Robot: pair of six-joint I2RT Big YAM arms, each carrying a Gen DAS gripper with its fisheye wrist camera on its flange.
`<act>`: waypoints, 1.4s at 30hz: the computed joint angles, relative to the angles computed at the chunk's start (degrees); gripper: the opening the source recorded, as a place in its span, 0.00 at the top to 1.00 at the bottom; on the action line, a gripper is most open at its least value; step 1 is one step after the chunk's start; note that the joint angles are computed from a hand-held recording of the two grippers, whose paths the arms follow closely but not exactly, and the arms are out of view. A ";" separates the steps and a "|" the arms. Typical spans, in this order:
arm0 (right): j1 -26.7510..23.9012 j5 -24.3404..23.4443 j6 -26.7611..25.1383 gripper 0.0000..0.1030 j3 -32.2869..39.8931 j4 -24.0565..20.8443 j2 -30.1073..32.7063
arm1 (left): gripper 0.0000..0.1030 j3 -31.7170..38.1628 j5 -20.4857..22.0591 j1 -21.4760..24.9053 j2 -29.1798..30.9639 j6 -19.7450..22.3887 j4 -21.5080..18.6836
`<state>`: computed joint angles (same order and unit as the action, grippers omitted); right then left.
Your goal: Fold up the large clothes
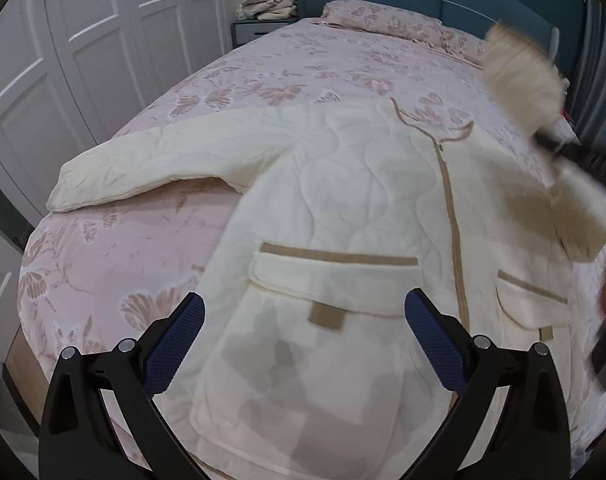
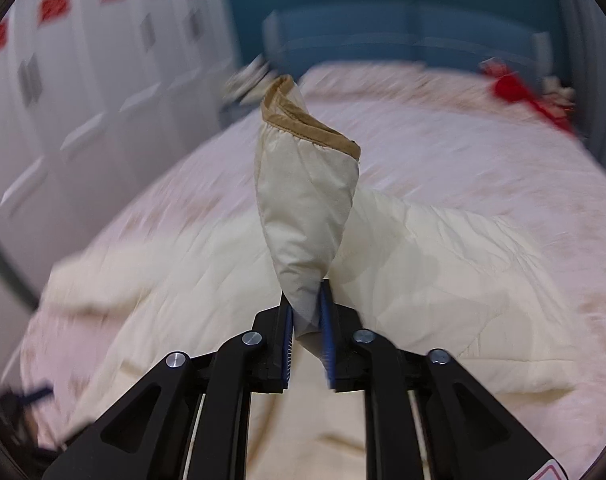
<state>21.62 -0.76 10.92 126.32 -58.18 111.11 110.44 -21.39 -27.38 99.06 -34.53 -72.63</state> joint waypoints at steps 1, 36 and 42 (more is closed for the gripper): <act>1.08 -0.53 -0.57 0.80 1.12 -1.81 1.72 | 0.05 -0.23 0.28 0.60 -0.22 0.05 0.46; -13.39 -5.70 25.32 0.93 -23.26 19.25 -11.35 | 0.94 20.00 19.48 7.64 15.13 0.73 12.39; -12.50 -2.60 20.92 0.94 -18.09 6.86 -3.54 | 0.94 18.03 15.66 6.75 19.61 2.98 5.84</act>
